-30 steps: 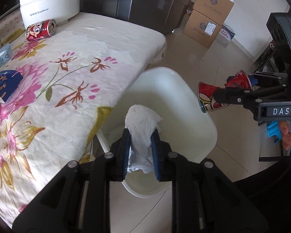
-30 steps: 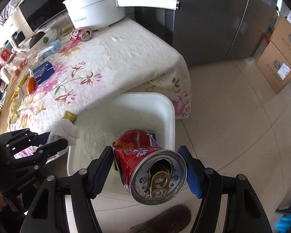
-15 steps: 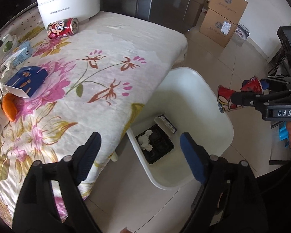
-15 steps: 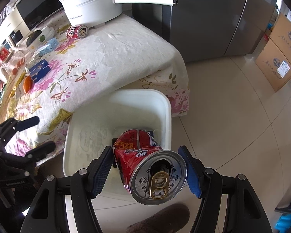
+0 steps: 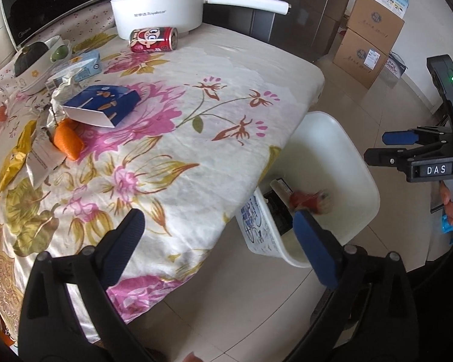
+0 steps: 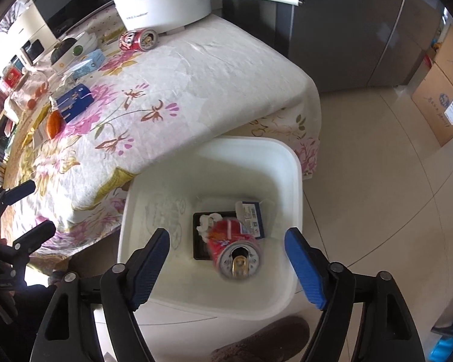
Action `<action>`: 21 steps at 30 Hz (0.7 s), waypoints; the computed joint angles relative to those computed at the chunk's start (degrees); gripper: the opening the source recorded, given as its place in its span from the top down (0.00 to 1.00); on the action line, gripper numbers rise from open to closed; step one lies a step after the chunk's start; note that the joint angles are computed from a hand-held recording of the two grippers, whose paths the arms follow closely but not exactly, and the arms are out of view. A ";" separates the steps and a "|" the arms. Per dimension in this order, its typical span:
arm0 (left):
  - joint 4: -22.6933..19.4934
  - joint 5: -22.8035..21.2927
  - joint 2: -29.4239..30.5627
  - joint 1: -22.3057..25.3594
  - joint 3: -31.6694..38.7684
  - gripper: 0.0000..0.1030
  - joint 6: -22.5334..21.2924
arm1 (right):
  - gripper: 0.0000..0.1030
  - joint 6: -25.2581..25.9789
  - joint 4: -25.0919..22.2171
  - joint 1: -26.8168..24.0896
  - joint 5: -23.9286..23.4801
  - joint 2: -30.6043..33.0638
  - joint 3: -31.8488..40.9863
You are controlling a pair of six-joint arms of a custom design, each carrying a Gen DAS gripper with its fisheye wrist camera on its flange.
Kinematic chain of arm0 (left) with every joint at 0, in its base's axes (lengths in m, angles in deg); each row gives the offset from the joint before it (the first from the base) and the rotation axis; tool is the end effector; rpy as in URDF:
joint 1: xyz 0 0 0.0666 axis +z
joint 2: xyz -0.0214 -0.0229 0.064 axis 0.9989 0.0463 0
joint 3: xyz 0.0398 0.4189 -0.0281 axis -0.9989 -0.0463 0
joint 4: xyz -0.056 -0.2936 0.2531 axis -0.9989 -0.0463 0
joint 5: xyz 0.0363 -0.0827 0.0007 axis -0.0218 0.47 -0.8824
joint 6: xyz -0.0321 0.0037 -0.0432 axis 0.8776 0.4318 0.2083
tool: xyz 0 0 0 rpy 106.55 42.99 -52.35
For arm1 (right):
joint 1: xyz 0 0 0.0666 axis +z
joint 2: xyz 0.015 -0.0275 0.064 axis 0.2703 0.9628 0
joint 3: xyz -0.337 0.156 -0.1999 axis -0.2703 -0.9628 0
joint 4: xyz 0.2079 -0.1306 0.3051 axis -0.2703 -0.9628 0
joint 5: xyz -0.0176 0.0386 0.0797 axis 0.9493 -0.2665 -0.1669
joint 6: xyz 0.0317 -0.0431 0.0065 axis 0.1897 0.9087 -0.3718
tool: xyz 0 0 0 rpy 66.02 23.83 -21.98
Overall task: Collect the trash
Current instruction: 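Grasp the yellow packet with the left tool and lift it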
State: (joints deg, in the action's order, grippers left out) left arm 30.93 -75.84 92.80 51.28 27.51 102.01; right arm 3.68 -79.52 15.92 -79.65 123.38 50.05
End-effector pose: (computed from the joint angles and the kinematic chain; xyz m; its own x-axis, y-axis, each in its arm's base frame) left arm 0.3402 -0.2390 0.2932 -0.8698 0.0167 -0.4931 0.0622 0.9952 -0.0760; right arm 0.4491 0.0087 0.3049 -0.8794 -0.3243 -0.3486 -0.3744 0.9233 0.0855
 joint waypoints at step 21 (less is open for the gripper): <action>-4.64 -1.83 -10.76 11.23 -8.45 0.03 1.72 | 0.18 -4.99 0.53 10.94 2.20 0.81 2.76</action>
State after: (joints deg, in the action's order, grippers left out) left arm 26.29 -77.67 82.04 62.51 19.05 103.72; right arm -1.31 -78.99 26.86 -77.45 124.19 52.81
